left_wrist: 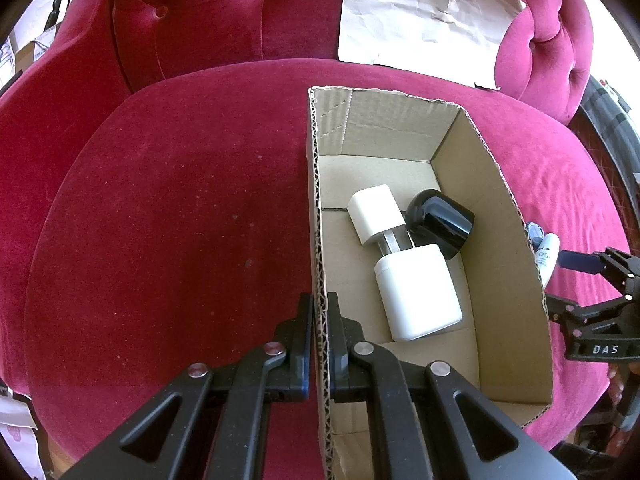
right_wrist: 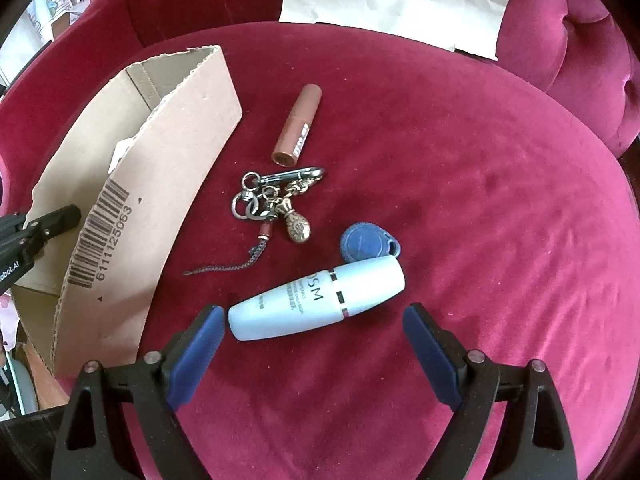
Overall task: Organize rigid objects
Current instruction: 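Grasp the white OSM bottle around its middle with the right gripper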
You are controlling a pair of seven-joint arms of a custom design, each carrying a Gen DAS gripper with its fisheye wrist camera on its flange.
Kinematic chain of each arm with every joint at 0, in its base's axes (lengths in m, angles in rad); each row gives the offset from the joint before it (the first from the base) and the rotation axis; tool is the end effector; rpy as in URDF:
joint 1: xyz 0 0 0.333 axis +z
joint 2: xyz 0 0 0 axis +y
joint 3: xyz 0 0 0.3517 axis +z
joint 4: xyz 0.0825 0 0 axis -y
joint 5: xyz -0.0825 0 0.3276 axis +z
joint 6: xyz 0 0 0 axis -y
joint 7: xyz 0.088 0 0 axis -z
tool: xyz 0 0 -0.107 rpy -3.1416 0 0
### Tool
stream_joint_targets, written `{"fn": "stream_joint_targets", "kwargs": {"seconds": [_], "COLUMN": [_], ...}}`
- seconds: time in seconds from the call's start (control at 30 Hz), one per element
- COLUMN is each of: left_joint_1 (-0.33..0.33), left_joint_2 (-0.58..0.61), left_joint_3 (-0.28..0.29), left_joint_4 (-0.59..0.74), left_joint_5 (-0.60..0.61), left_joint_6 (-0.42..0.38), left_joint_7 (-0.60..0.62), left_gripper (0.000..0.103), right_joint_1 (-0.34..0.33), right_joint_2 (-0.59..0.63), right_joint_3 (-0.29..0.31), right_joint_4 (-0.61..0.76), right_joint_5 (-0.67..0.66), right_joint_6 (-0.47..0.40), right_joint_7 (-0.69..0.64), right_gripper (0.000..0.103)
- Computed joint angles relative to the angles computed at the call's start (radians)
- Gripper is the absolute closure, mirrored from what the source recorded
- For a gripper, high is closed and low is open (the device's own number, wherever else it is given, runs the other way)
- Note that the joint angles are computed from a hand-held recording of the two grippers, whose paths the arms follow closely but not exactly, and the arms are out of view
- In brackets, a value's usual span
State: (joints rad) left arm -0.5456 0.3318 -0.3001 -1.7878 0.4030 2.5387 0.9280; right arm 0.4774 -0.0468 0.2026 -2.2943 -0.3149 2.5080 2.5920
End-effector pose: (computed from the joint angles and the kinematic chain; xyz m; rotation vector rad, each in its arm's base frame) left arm 0.4368 -0.4631 0.4840 -1.5186 2.4156 -0.6218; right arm 0.3753 0.3080 0.4658 -1.9057 2.1273 -0.3029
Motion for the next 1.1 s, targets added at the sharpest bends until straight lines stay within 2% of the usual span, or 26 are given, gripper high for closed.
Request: {"fn": "stream_joint_targets", "kwargs": {"seconds": [0.03, 0.07, 0.1, 0.13, 0.5, 0.57, 0.8, 0.83, 1.0, 1.07, 1.1], "left_joint_1": [0.0, 0.0, 0.0, 0.0, -0.001, -0.002, -0.002, -0.002, -0.001, -0.001, -0.002], "left_joint_2": [0.0, 0.0, 0.001, 0.001, 0.003, 0.002, 0.002, 0.003, 0.003, 0.003, 0.004], "left_joint_3": [0.0, 0.0, 0.0, 0.0, 0.001, 0.002, 0.001, 0.001, 0.001, 0.001, 0.001], "left_joint_4": [0.0, 0.0, 0.001, 0.001, 0.007, 0.006, 0.007, 0.006, 0.007, 0.007, 0.007], "left_joint_5": [0.0, -0.001, -0.001, -0.001, -0.001, 0.0, 0.001, 0.0, -0.002, -0.002, -0.002], "left_joint_6": [0.0, 0.0, 0.0, 0.0, -0.005, -0.005, -0.005, -0.004, -0.004, -0.003, -0.003], "left_joint_7": [0.0, 0.0, 0.0, 0.0, 0.002, 0.001, 0.0, 0.0, 0.0, 0.001, 0.0], "left_gripper": [0.098, 0.098, 0.098, 0.098, 0.098, 0.098, 0.098, 0.098, 0.098, 0.098, 0.098], "right_joint_1": [-0.002, -0.002, 0.0, 0.002, 0.003, 0.002, -0.006, -0.007, -0.017, -0.027, -0.03], "right_joint_2": [0.001, 0.003, 0.011, 0.015, 0.004, 0.004, 0.008, 0.009, 0.008, 0.0, -0.001], "right_joint_3": [-0.004, -0.005, -0.002, -0.001, -0.009, -0.005, -0.008, -0.008, -0.019, -0.023, -0.023], "right_joint_4": [-0.002, 0.001, 0.016, 0.025, 0.024, 0.019, 0.016, 0.021, 0.02, 0.014, 0.019], "right_joint_5": [0.009, 0.02, 0.014, 0.005, 0.008, 0.002, -0.025, -0.035, -0.034, -0.031, -0.029], "right_joint_6": [0.012, 0.015, -0.011, -0.025, -0.029, -0.027, -0.011, -0.02, -0.01, -0.007, -0.024], "right_joint_7": [-0.018, -0.029, -0.031, -0.029, -0.035, -0.011, 0.042, 0.052, 0.1, 0.119, 0.127], "right_gripper": [0.039, 0.046, 0.058, 0.063, 0.064, 0.062, 0.04, 0.04, 0.04, 0.049, 0.062]}}
